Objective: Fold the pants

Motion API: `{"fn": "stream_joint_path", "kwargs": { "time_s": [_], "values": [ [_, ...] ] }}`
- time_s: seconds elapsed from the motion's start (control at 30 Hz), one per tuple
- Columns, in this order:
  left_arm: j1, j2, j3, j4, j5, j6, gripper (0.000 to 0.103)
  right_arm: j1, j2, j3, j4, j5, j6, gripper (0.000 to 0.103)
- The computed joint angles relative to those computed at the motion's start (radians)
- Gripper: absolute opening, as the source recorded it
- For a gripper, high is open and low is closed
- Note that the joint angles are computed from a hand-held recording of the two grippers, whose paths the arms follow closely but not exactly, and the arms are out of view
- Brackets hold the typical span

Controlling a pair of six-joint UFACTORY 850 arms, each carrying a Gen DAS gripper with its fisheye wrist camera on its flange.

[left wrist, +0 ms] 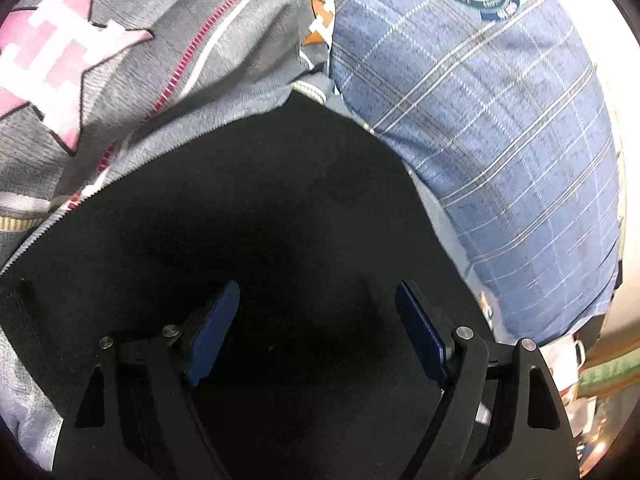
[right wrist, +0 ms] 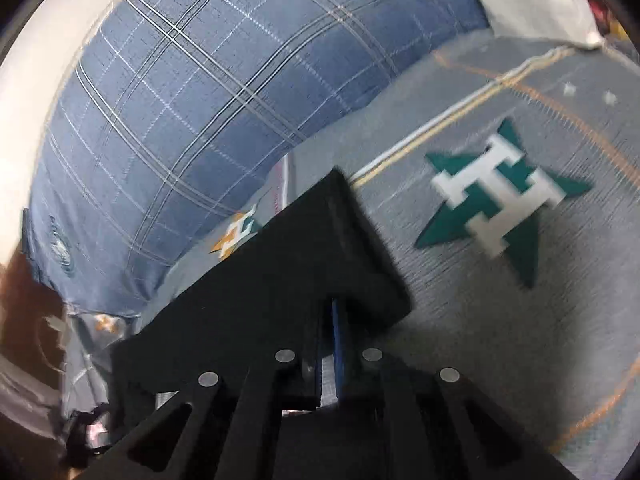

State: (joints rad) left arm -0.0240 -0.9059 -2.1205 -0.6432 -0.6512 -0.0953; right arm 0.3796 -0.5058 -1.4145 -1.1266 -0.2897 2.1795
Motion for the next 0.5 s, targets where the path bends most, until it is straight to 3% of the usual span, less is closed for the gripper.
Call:
{"fn": "stream_joint_path", "kwargs": {
  "time_s": [0.1,0.2,0.27,0.3,0.33,0.4,0.47,0.5],
  "values": [
    [-0.002,0.005,0.007,-0.002,0.015,0.004,0.081,0.04,-0.003,-0.041,0.037,-0.149,-0.149,0.004],
    [-0.033,-0.026,-0.058,0.216,-0.021,-0.117,0.081,0.118,0.007,-0.067,-0.129,-0.372,-0.175,0.004],
    [-0.065,-0.034,-0.082,0.39,-0.032,-0.165,0.081,0.172,0.012,-0.071,-0.262,-0.531,-0.158,0.009],
    [-0.083,-0.028,-0.076,0.488,-0.02,-0.201,0.081,0.187,0.014,-0.066,-0.301,-0.573,-0.144,0.042],
    [-0.101,-0.013,-0.054,0.593,0.01,-0.233,0.081,0.198,0.018,-0.056,-0.328,-0.59,-0.134,0.103],
    [-0.13,0.016,-0.01,0.8,0.062,-0.335,0.081,0.189,0.018,-0.048,-0.279,-0.529,-0.161,0.097],
    [-0.151,0.045,0.038,0.992,0.111,-0.446,0.081,0.169,-0.005,-0.079,-0.138,-0.493,-0.273,0.08],
    [-0.156,0.056,0.06,1.059,0.13,-0.49,0.081,0.169,-0.005,-0.083,-0.114,-0.502,-0.293,0.076]
  ]
}}
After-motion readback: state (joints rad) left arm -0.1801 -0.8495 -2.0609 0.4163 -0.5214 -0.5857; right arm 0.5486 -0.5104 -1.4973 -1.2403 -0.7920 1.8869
